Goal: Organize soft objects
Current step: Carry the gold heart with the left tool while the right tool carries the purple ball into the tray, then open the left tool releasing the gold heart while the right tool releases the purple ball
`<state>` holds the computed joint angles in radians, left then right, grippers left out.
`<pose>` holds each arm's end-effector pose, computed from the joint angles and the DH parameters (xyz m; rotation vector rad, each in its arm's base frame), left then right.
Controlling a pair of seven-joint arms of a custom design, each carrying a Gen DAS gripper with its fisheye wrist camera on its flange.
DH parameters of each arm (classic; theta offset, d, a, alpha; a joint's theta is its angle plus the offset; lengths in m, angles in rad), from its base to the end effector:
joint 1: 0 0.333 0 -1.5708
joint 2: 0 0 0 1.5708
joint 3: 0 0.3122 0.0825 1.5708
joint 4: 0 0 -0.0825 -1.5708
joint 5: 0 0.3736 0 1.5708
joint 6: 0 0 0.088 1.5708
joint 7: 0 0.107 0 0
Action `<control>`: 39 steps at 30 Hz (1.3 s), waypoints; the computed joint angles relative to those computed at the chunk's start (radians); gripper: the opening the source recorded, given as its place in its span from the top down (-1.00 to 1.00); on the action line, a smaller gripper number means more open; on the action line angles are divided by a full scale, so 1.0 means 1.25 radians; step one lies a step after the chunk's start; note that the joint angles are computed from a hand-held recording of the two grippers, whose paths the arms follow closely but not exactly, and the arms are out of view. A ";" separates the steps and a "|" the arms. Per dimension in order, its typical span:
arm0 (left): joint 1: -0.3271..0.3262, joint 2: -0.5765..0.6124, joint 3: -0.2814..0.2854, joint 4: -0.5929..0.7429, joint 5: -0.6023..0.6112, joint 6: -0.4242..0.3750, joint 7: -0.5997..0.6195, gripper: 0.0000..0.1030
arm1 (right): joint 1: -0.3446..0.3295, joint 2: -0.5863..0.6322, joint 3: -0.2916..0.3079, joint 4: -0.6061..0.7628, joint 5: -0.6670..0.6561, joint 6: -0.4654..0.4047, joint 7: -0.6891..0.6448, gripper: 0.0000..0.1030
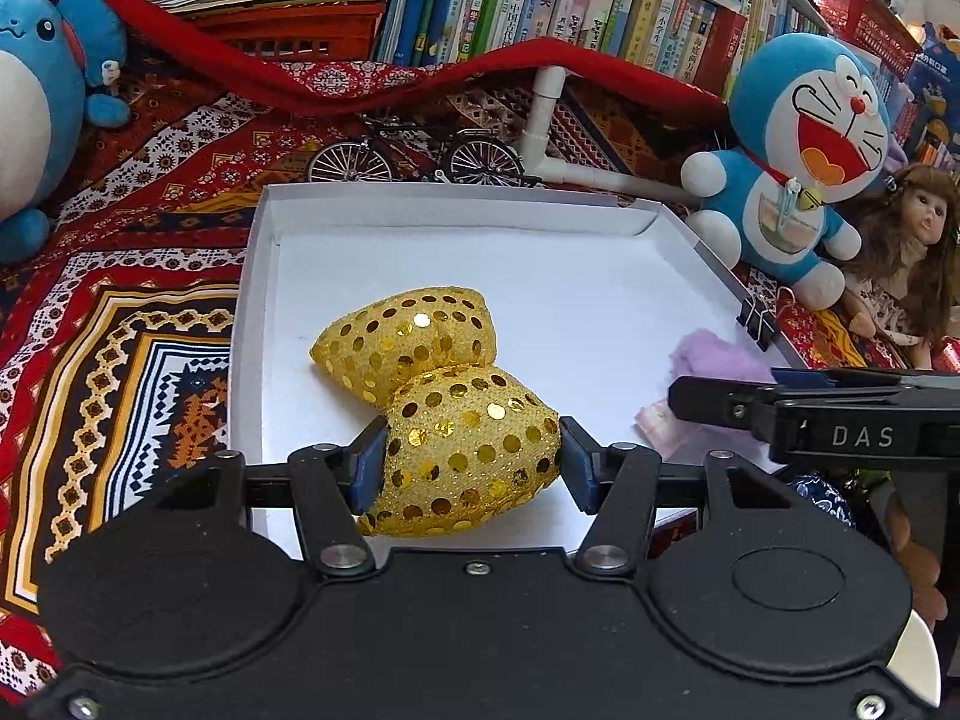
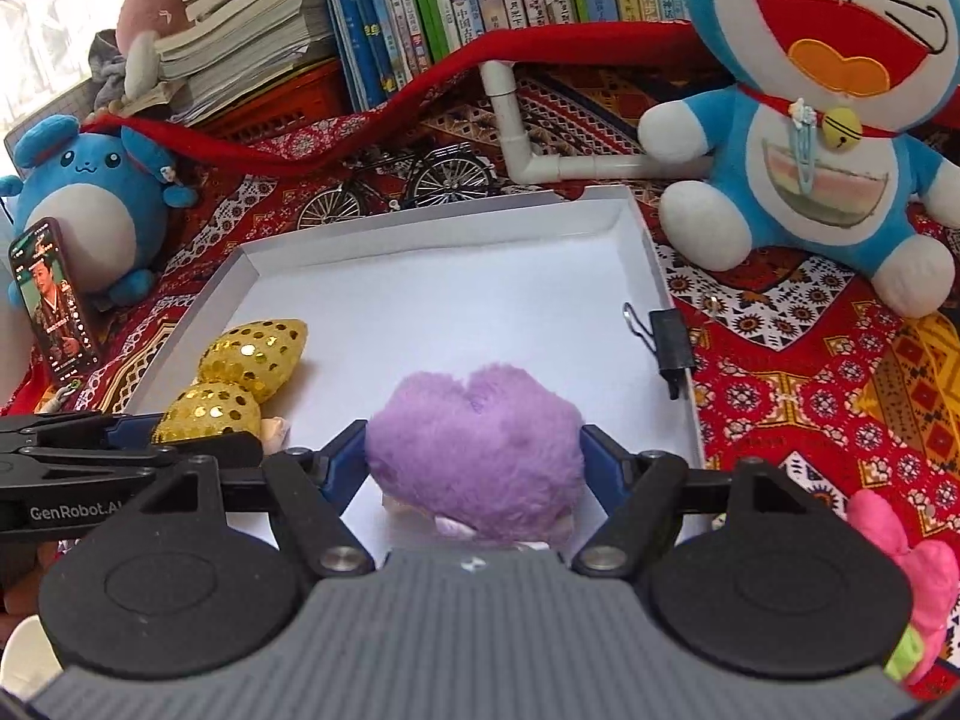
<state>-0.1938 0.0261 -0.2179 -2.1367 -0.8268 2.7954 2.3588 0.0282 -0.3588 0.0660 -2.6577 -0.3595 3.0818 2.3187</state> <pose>0.5386 -0.1971 0.4564 -1.4010 2.3605 -1.0861 0.4313 0.0704 0.4486 -1.4448 1.9554 -0.5693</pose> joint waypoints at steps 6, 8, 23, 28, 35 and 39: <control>0.000 0.001 -0.001 0.004 -0.003 -0.009 0.013 -0.16 | 0.037 0.012 -0.027 0.004 0.030 0.015 -0.028 -0.51; -0.002 -0.001 -0.002 0.001 -0.003 -0.004 0.022 -0.18 | 0.036 0.014 -0.025 0.005 0.035 0.016 -0.031 -0.53; -0.012 -0.036 0.004 -0.026 -0.020 0.017 0.040 -0.49 | 0.021 -0.014 -0.015 -0.018 0.054 0.041 -0.035 -0.68; -0.021 -0.056 0.010 -0.041 -0.027 0.035 0.045 -0.54 | 0.014 -0.036 -0.008 -0.031 0.051 0.047 -0.029 -0.70; -0.034 -0.091 0.024 -0.065 -0.059 0.047 0.077 -0.57 | -0.016 -0.083 0.023 -0.056 0.034 0.057 -0.018 -0.73; -0.048 -0.123 0.038 -0.085 -0.109 0.047 0.125 -0.59 | -0.018 -0.125 0.023 -0.082 0.033 0.070 -0.017 -0.75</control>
